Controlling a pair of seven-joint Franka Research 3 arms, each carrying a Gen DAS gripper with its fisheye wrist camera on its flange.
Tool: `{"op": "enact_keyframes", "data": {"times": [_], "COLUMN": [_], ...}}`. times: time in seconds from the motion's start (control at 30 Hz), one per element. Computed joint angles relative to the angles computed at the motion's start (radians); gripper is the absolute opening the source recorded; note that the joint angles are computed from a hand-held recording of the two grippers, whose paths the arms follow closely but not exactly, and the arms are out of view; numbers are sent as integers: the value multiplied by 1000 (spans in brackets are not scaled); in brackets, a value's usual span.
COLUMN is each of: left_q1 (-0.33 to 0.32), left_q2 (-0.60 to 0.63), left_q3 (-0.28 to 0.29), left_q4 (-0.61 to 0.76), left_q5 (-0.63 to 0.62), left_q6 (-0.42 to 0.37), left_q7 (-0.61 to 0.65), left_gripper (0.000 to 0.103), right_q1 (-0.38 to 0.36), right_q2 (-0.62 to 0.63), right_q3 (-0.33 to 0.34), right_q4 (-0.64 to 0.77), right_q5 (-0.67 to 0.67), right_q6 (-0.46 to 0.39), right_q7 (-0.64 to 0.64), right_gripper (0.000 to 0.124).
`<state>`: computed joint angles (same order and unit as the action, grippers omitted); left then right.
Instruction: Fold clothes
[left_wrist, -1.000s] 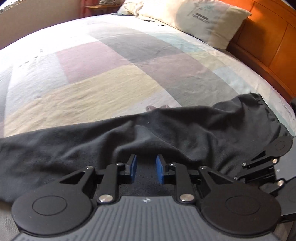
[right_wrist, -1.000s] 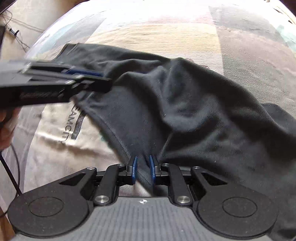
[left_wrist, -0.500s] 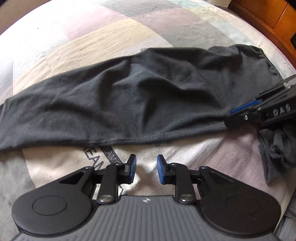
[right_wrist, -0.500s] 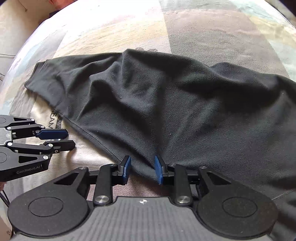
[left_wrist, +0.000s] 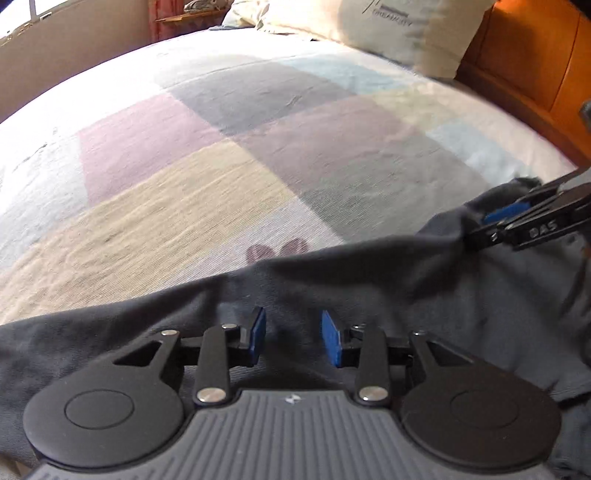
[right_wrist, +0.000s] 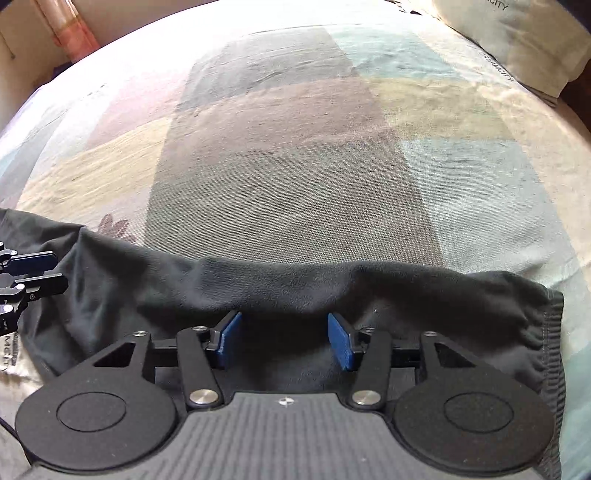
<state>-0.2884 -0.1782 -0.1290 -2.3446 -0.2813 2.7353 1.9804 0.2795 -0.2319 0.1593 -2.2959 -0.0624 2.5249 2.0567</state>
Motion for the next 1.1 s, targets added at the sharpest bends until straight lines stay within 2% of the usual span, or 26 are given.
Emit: {"op": "enact_keyframes", "data": {"times": [0.03, 0.07, 0.1, 0.13, 0.17, 0.2, 0.23, 0.27, 0.3, 0.37, 0.4, 0.47, 0.53, 0.6, 0.7, 0.77, 0.8, 0.9, 0.97, 1.1], "left_q1": [10, -14, -7, 33, 56, 81, 107, 98, 89, 77, 79, 86, 96, 118, 148, 159, 165, 162, 168, 212], "left_q2": [14, 27, 40, 46, 51, 57, 62, 63, 53, 25, 16, 14, 28, 44, 53, 51, 51, 33, 26, 68], "left_q3": [-2, 31, 35, 4, -9, -23, -38, -22, -6, 10, 6, 4, 5, -1, -6, -3, -1, 24, 34, 46], "left_q4": [4, 6, 9, 19, 32, 58, 85, 110, 122, 119, 114, 109, 108, 90, 65, 85, 97, 118, 121, 121], "left_q5": [53, 36, -15, 3, 72, 152, 199, 177, 100, 27, 42, 68, 77, 111, 172, 194, 204, 143, 138, 166], "left_q6": [17, 35, 51, 48, 40, 5, -35, -70, -94, -103, -103, -122, -140, -106, -28, -46, -57, -96, -111, -75], "left_q7": [-66, -64, -32, -41, -93, -172, -223, -238, -198, -117, -107, -116, -150, -228, -339, -398, -427, -403, -375, -444], "left_gripper": [42, 45, 45, 45, 46, 45, 38, 38, 39, 46, 50, 52, 52, 52, 53, 51, 51, 53, 55, 56], "right_q1": [-18, -40, -52, -58, -61, -67, -75, -81, -75, -57, -54, -51, -54, -90, -197, -225, -218, -186, -157, -98], "right_q2": [15, 27, 39, 50, 53, 56, 64, 75, 58, -7, -40, -107, -146, -155, -131, -110, -104, -122, -155, -197], "right_q3": [18, 39, 40, 31, 17, 8, 5, 1, -18, -62, -69, -70, -69, -46, -4, -14, -27, -50, -60, -67], "right_q4": [1, 1, 3, 6, 4, 11, 33, 61, 55, 10, -10, -50, -90, -138, -179, -163, -143, -100, -93, -90], "right_q5": [-65, -157, -199, -212, -205, -210, -227, -243, -209, -85, -51, -15, 31, 6, -107, -117, -95, -44, -2, 105], "right_q6": [25, 50, 68, 83, 100, 96, 55, 2, -1, 36, 35, 10, -18, -3, 85, 95, 70, -11, -36, -59], "right_q7": [34, 84, 122, 152, 171, 189, 209, 228, 208, 123, 81, 2, -46, -46, 54, 91, 84, 33, -19, -108], "right_gripper": [58, 58, 58, 60, 60, 60, 61, 61, 61, 62, 64, 76, 78, 78, 79, 78, 78, 78, 79, 80]}}
